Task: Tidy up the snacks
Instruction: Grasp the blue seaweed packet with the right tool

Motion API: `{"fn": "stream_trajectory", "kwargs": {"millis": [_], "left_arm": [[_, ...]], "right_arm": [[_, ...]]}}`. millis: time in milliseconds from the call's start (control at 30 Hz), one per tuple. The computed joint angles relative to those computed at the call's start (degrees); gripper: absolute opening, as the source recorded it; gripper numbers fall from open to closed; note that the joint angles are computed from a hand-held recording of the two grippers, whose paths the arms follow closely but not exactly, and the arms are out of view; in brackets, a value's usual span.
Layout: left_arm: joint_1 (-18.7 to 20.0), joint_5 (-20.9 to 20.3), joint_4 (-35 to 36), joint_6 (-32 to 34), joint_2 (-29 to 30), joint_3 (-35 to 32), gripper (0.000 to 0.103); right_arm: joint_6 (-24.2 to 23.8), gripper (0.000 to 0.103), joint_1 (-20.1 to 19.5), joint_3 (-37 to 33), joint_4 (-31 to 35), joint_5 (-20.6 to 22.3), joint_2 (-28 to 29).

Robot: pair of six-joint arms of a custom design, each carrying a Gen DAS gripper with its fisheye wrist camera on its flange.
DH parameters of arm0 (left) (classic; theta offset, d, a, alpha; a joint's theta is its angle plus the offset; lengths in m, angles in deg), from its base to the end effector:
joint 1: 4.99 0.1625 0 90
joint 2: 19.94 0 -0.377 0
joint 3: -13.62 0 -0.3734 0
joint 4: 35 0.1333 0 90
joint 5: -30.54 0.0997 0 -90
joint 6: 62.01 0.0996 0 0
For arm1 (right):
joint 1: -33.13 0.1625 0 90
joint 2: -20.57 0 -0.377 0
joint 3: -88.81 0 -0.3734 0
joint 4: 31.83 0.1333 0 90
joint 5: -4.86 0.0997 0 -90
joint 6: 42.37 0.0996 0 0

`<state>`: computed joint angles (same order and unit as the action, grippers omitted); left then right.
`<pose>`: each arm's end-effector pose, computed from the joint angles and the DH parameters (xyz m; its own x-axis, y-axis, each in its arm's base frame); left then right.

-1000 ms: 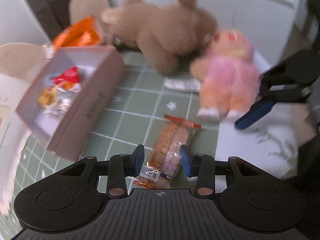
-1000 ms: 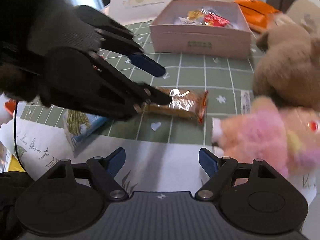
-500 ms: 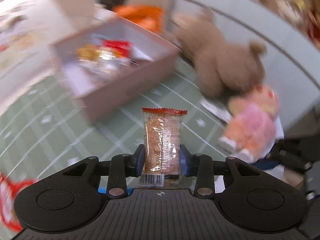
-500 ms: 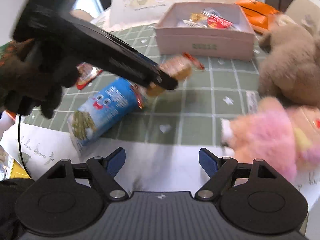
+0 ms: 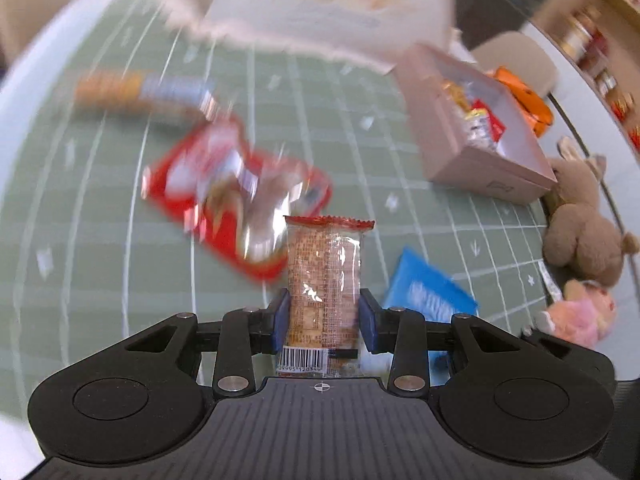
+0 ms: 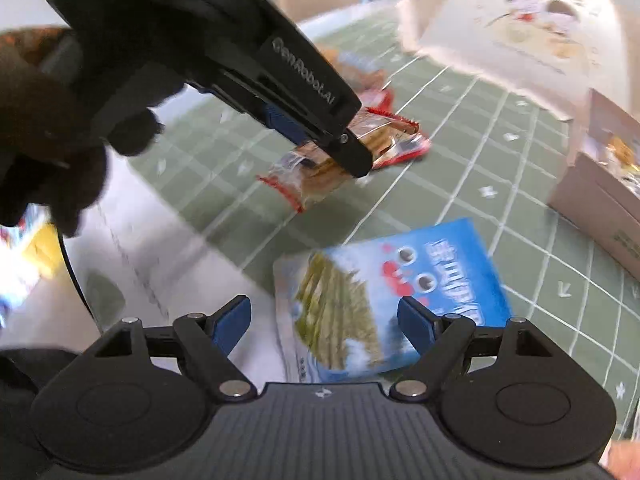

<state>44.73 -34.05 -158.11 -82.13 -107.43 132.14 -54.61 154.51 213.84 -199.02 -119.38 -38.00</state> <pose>-0.1498 -0.4490 0.2604 -0.8787 0.2749 -0.3902 0.3662 0.9127 -0.1816 0.3050 -0.3516 0.0795 -0.6346 -0.5111 0.5797 -0.6612 0.7474 -0.0647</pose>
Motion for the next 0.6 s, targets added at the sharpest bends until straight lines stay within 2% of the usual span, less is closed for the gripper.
{"fn": "stream_trajectory", "kwargs": {"millis": [100,233,300,333,400,433,533,600], "left_arm": [[1.0,-3.4,-0.7,-2.9,-1.4,2.6,0.041],[1.1,-9.0,-4.4,-5.1,-1.2,5.2,0.041],[0.4,-10.9,-6.5,-5.6,-0.9,6.1,0.041],[-0.3,-10.6,-7.3,-5.9,-0.8,6.4,0.041],[-2.5,-6.9,-6.8,-6.6,-0.9,6.8,0.041],[-4.0,-3.4,-5.7,-6.7,-1.4,7.1,0.041],[-7.0,6.9,-1.5,-6.4,-1.9,7.5,0.041],[-7.0,8.6,0.6,-7.6,-2.5,7.6,0.041]], "right_arm": [[-1.4,0.081,0.0,1.6,0.5,-6.6,-1.4],[3.7,0.081,-1.7,3.8,4.5,-14.1,-6.4],[6.8,0.081,-2.1,4.8,6.4,-15.6,-9.0],[8.2,0.081,-2.6,5.2,7.0,-14.2,-10.9],[9.1,0.081,-4.0,6.2,5.2,-10.1,-13.5],[9.9,0.081,-4.6,6.4,3.6,-8.1,-13.9],[13.2,0.081,-5.6,5.1,-1.3,-5.4,-10.6],[15.6,0.081,-6.6,2.7,-2.6,-5.1,-7.2]]}}
